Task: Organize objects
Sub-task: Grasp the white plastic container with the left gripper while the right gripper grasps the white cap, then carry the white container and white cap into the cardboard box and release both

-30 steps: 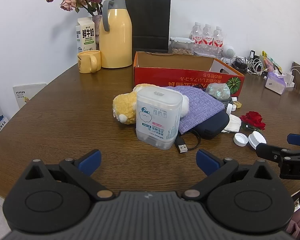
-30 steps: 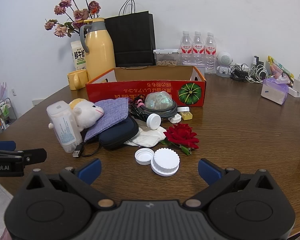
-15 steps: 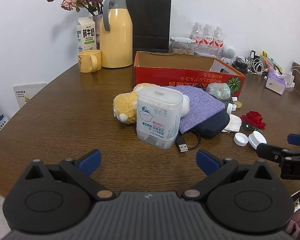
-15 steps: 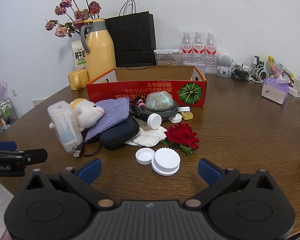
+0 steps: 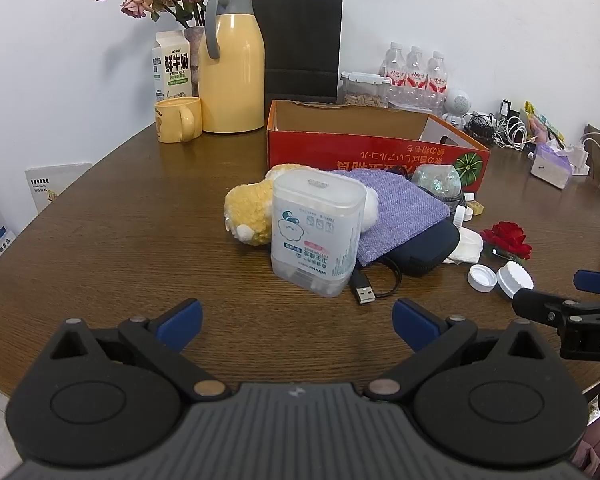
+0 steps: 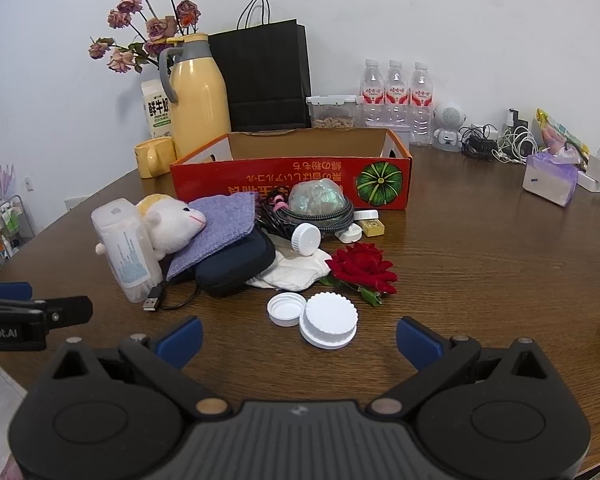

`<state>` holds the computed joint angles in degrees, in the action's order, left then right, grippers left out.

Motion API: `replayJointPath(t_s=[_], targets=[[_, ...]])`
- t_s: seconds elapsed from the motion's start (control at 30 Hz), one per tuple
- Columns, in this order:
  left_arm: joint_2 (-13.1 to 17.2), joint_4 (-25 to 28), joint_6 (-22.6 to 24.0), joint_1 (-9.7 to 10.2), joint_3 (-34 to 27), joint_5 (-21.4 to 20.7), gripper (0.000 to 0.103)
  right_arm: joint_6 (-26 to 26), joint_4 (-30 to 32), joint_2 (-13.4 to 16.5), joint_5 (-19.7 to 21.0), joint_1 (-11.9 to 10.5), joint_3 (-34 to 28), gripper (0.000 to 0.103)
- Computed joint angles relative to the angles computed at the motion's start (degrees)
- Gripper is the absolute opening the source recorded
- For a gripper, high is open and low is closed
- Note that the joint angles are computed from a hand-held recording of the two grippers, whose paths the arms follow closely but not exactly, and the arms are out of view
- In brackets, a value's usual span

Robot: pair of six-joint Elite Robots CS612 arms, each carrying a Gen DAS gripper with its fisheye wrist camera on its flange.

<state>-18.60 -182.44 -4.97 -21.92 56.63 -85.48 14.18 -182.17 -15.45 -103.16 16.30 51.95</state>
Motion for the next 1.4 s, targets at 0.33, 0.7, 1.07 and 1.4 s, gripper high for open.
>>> replayJointPath(t_s=[0.33, 0.7, 1.07, 1.4], targets=[[1.65, 0.41, -1.11, 0.26, -3.24, 0.05, 0.103, -2.59, 2.14, 1.54, -0.25, -0.79, -2.41, 0.088], [4.45, 0.73, 0.44, 0.43, -8.58, -1.69, 0.103, -3.30, 5.56, 3.65, 4.61, -2.18, -6.35, 0.064], [9.63, 5.07, 2.31, 0.54, -18.58, -2.91, 0.103, -3.29, 2.85, 3.67, 9.68, -2.94, -5.90, 0.039], [11.09, 2.40, 1.63, 1.21, -19.78, -7.47, 0.069, -4.02, 1.59, 3.36, 9.45, -2.75, -5.34, 0.039]])
